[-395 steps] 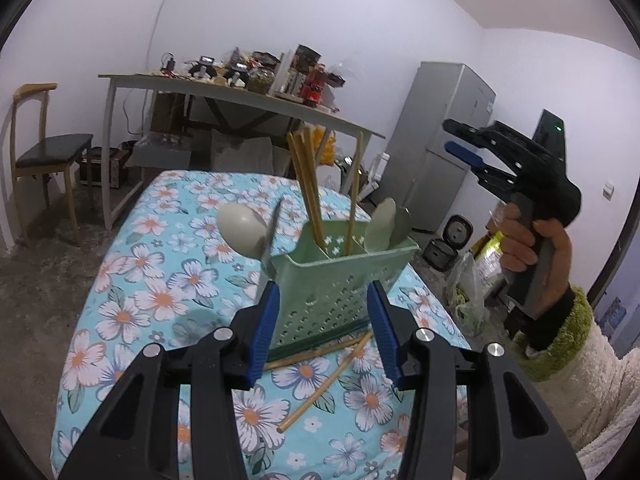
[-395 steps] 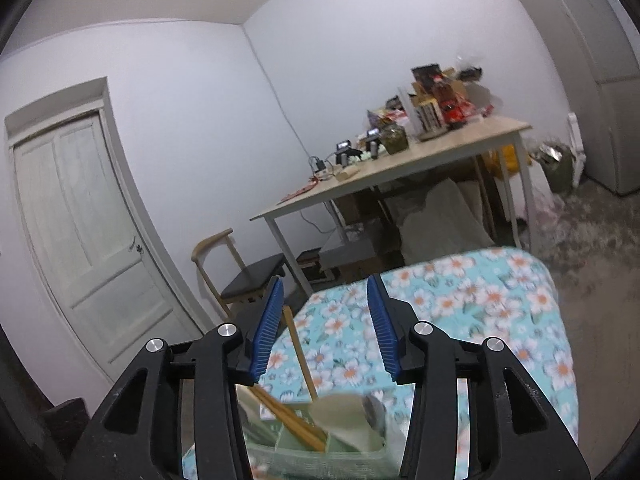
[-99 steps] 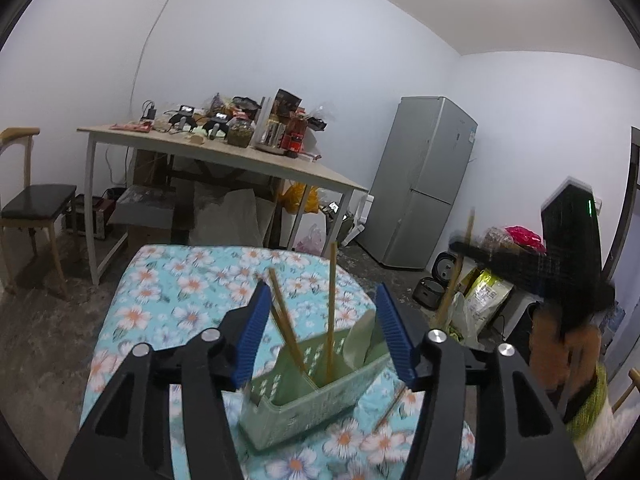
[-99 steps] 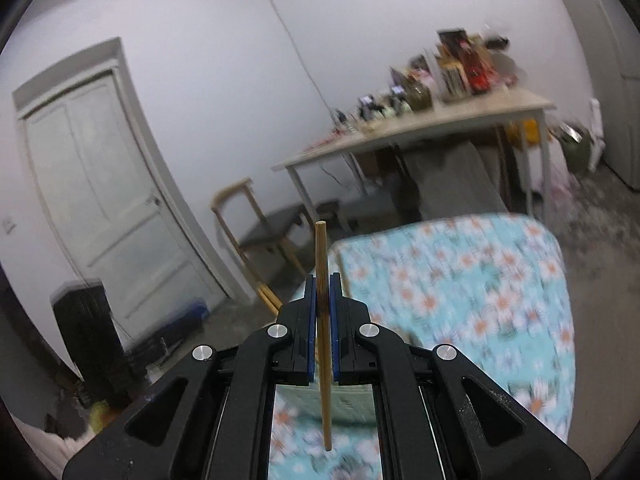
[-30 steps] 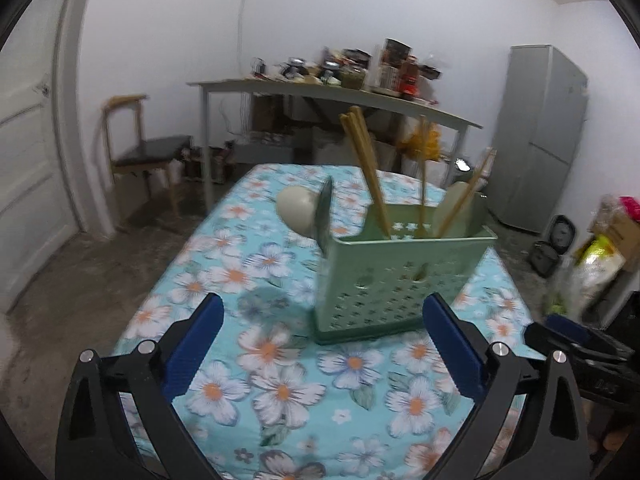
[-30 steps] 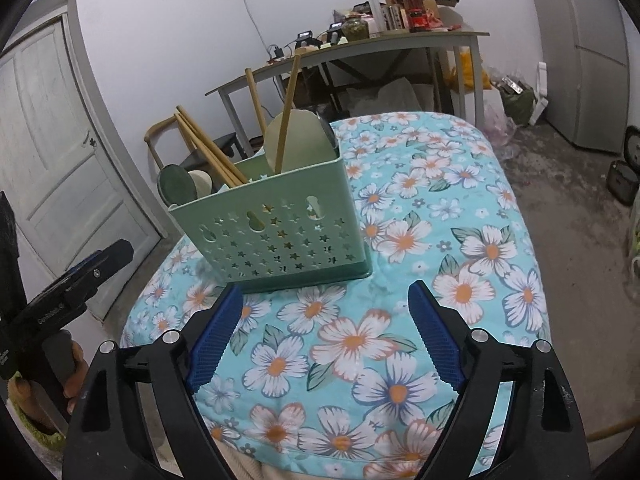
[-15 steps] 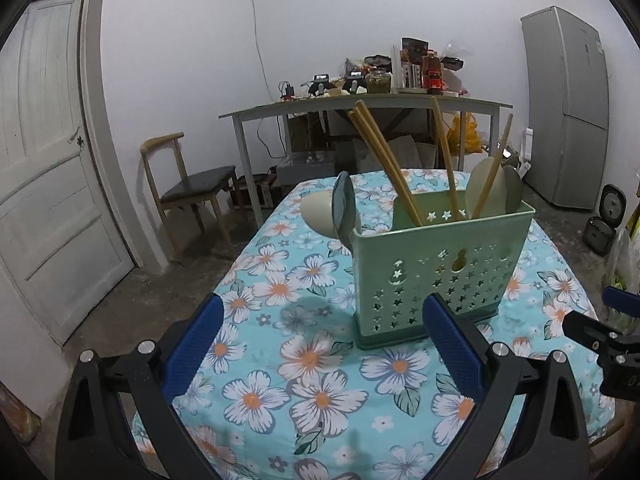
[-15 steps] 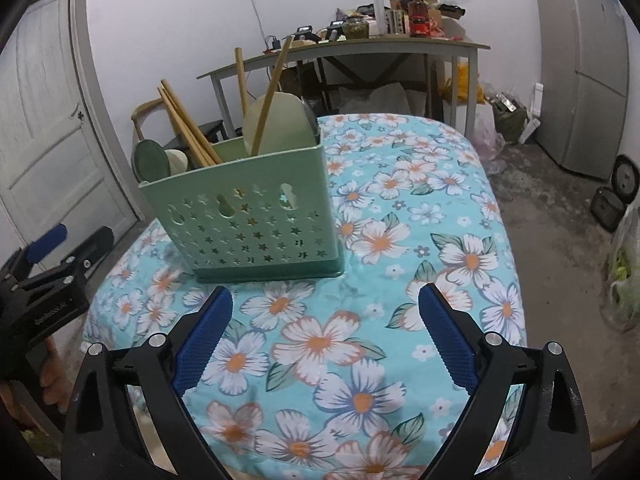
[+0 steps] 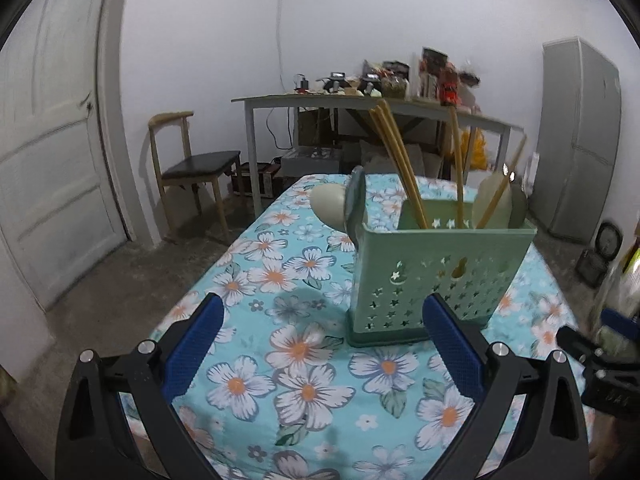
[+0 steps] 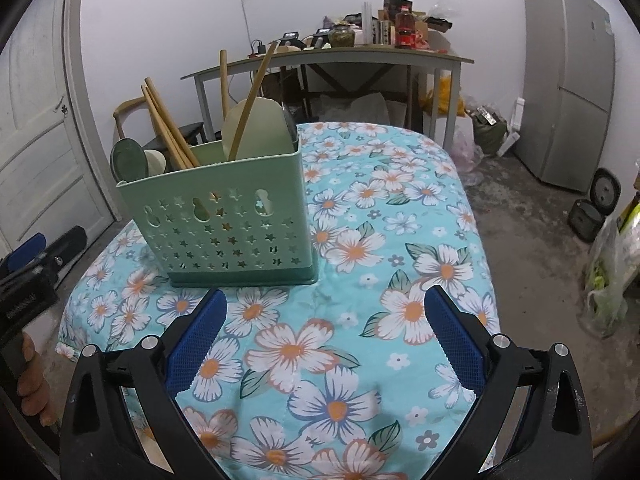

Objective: Organize utensils

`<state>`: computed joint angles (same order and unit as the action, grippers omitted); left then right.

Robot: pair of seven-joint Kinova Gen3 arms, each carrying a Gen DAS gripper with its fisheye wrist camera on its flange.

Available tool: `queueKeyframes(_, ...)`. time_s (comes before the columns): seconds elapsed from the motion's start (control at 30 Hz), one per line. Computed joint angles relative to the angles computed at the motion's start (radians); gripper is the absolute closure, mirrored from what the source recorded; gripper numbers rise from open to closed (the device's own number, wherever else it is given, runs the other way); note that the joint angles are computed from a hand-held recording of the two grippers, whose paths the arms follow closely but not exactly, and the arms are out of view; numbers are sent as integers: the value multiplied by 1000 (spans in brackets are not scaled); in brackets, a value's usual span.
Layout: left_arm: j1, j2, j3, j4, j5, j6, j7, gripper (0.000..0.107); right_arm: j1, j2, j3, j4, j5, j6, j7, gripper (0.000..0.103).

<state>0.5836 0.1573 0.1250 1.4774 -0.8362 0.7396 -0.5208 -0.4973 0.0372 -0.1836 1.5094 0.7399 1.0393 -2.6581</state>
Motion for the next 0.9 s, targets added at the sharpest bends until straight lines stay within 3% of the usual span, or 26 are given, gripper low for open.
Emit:
queueKeyframes(0.07,12,-1,-17,-8,7,19,33,10,-7,0,-5,-2,15,12,-6,8)
queueKeyframes(0.2,-8,24,4,-70,56,107,-25,10,-18,-2,-11,-5,37,38,-20,8)
queueKeyframes(0.4,20,45,-13,-119,43,208,-42,10,-29,-14,-21,1,65,81,-51,8)
queueKeyframes(0.7,24,57,-7,-172,75,310,-110,10,-15,-36,-35,16,87,107,-84,8)
queueKeyframes(0.9,22,64,-16,-188,100,330,-130,10,-11,-40,-41,18,96,113,-90,8)
